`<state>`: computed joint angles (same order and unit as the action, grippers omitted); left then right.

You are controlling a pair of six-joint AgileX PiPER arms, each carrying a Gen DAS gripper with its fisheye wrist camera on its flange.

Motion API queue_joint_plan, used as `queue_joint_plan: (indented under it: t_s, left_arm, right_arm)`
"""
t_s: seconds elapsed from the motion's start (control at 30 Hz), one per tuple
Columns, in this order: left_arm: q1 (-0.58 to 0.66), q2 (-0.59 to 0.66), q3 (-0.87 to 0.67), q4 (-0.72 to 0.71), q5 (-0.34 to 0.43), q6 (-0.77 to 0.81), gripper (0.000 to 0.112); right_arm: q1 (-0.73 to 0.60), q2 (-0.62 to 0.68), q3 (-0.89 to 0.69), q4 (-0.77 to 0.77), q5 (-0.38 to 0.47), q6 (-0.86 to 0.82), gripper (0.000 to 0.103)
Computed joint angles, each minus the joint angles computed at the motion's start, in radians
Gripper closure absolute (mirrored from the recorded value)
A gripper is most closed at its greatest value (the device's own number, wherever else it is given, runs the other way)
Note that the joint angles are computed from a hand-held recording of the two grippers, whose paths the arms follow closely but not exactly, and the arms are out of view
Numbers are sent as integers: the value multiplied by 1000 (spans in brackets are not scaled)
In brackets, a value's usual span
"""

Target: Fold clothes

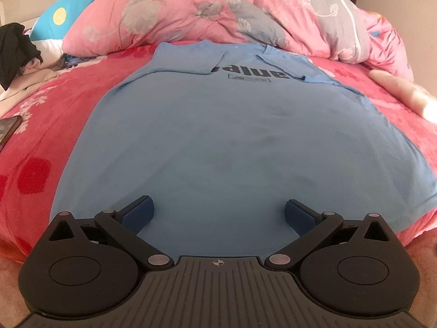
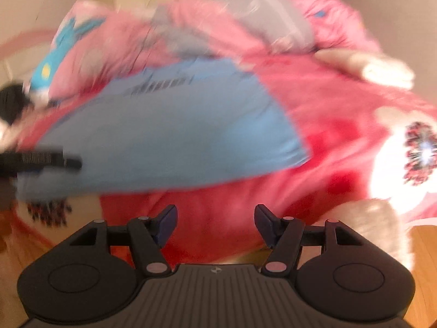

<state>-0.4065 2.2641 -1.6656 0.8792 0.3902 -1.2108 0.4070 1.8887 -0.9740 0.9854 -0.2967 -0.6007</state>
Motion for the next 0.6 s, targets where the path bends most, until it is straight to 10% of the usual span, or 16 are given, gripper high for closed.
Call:
queue_joint_plan:
  t_s: [0.2,0.6]
  left_arm:
    - [-4,-4,10,44,-1,-35,9]
    - [1,-129,197,329,-26,-303,9]
  right_arm:
    - [-64,-57,-22,-334,9,284,38]
    - [2,209,-383,-474,30,350,53]
